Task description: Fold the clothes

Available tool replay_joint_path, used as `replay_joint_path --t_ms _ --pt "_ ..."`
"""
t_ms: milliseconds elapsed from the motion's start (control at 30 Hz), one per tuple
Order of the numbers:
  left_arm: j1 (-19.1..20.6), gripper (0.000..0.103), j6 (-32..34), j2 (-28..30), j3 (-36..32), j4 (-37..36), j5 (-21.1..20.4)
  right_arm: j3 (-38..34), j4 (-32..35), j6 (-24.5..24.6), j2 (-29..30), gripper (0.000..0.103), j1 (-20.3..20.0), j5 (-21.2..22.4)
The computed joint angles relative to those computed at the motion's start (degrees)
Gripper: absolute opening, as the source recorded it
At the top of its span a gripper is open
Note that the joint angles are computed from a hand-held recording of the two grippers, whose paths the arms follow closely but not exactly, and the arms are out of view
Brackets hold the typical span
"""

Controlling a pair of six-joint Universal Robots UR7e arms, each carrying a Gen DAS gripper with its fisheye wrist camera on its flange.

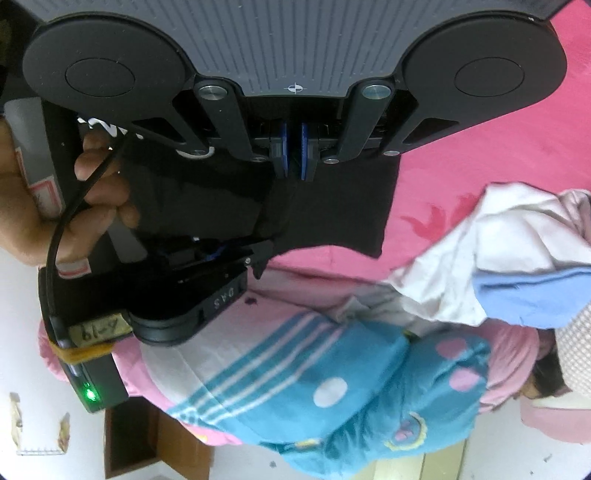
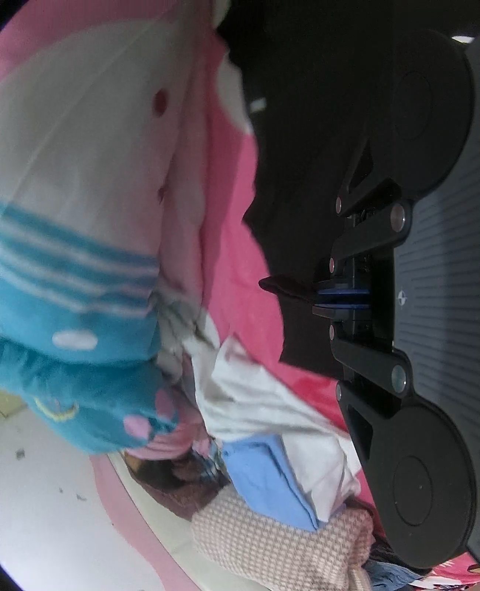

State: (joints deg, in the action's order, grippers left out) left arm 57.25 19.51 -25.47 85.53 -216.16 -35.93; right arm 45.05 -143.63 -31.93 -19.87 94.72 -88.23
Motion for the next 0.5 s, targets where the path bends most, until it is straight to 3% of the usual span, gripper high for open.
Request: replay_joint_path --t_ms 267,500 --pt "0.5 0.010 -7.6 -2.2 2.4 6.4 -1.3 -2.3 1.0 3.2 1.3 0.003 -1.9 -0.6" --pt "2.1 0.025 -14.1 -8.9 10.2 11.2 -16.6 -4.0 0.9 8.1 1.2 0.005 -2.8 -4.2"
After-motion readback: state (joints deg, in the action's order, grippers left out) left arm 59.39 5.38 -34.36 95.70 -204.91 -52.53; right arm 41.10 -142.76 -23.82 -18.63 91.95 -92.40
